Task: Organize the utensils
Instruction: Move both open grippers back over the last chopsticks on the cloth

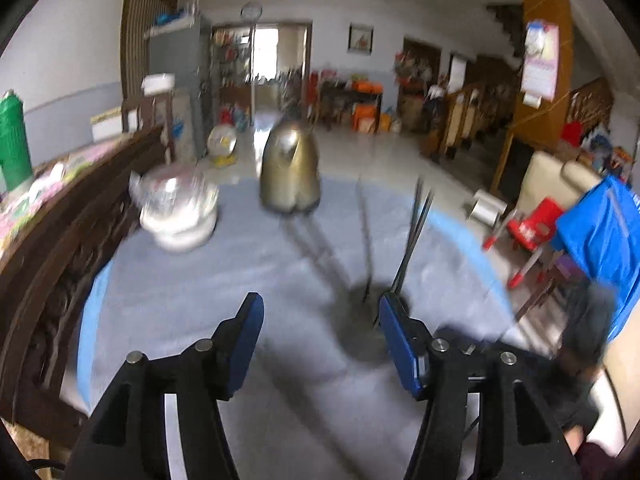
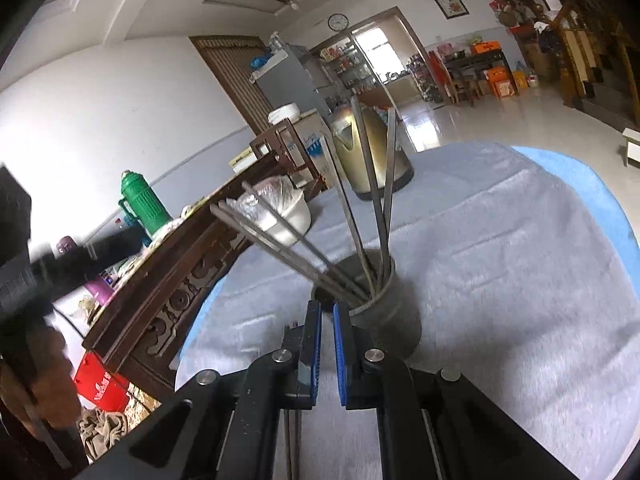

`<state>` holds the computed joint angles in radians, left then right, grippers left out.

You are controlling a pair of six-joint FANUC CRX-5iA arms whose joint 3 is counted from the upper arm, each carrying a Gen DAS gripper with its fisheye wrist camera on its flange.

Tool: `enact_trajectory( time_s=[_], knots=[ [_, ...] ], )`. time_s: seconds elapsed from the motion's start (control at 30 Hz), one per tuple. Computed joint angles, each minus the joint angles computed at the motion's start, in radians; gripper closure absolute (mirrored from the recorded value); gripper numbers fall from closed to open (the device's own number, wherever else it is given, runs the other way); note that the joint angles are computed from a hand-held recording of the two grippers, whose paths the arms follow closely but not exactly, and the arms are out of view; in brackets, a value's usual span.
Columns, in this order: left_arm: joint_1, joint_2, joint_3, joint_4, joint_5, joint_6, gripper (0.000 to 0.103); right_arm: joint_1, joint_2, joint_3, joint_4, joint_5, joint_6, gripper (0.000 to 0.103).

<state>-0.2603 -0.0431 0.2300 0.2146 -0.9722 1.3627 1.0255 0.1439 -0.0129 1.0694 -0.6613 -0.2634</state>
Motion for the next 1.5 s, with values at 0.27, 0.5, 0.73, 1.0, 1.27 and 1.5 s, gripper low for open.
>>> enact_trajectory(
  time_s=[0.27,0.5,0.73,1.0,1.27,1.5],
  knots=[
    [0.031,-0.041,-0.083,-0.181,-0.056,0.133,0.042,0.052,0.047,0.066,-0.166,-0.049,0.143,0.076],
    [0.073,-0.066,-0.138,-0.200,-0.026,0.142,0.042,0.073,0.116,0.150,-0.242,-0.078,0.229,0.073],
    [0.089,-0.062,-0.157,-0.199,-0.024,0.138,0.041,0.086,0.171,0.229,-0.290,-0.117,0.300,0.073],
    [0.094,-0.048,-0.165,-0.203,-0.033,0.144,0.041,0.084,0.203,0.277,-0.340,-0.133,0.354,0.073],
    [0.102,-0.029,-0.169,-0.185,-0.068,0.138,0.041,0.075,0.208,0.281,-0.376,-0.125,0.359,0.073],
    [0.122,-0.027,-0.202,-0.165,-0.113,0.140,0.041,0.062,0.183,0.211,-0.360,-0.068,0.304,0.073]
  ],
)
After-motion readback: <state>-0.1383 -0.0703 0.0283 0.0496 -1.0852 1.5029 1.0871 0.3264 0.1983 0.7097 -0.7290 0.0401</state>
